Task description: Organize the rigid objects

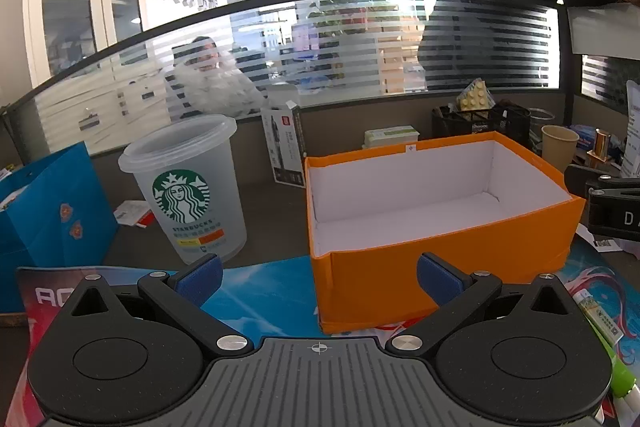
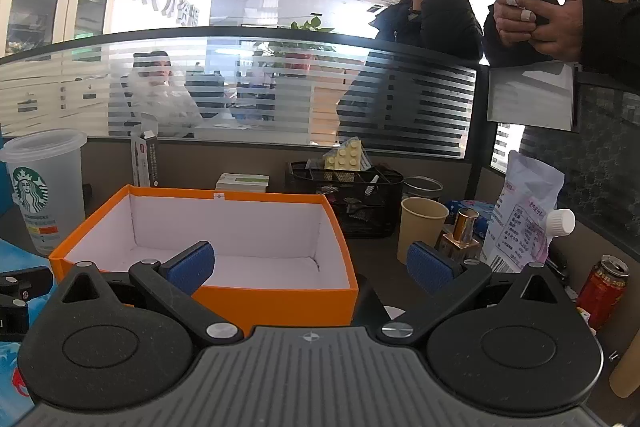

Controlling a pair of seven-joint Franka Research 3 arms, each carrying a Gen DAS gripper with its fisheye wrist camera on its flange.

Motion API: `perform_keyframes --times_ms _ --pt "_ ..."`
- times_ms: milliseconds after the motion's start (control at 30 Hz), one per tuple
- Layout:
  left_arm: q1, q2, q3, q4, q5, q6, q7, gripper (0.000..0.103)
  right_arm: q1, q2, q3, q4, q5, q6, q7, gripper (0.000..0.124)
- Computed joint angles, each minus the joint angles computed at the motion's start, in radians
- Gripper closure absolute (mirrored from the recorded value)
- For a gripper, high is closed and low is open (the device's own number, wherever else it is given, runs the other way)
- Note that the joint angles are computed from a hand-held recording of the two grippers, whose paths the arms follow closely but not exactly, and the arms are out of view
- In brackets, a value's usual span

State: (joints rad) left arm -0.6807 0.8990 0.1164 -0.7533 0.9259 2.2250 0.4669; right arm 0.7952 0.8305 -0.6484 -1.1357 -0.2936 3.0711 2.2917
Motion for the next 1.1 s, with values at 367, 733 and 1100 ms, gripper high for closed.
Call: perform_keyframes --times_ms 367,733,1100 --pt "-0.003 0.025 0.002 0.04 -0.018 -0.017 0.018 0.0 -0.006 0.005 0.007 0.014 -0.022 -0.02 0.006 0.021" --pt "0.001 0.01 0.001 0.017 -0.02 -0.01 0.015 0.0 -0.02 0.003 0.028 0.019 -0.043 -0.019 0.014 0.021" --pt "0.006 -0.001 -0.001 -0.006 -0.011 -0.004 -0.001 0.0 -0.022 0.003 0.039 0.021 -0.056 -0.025 0.009 0.021"
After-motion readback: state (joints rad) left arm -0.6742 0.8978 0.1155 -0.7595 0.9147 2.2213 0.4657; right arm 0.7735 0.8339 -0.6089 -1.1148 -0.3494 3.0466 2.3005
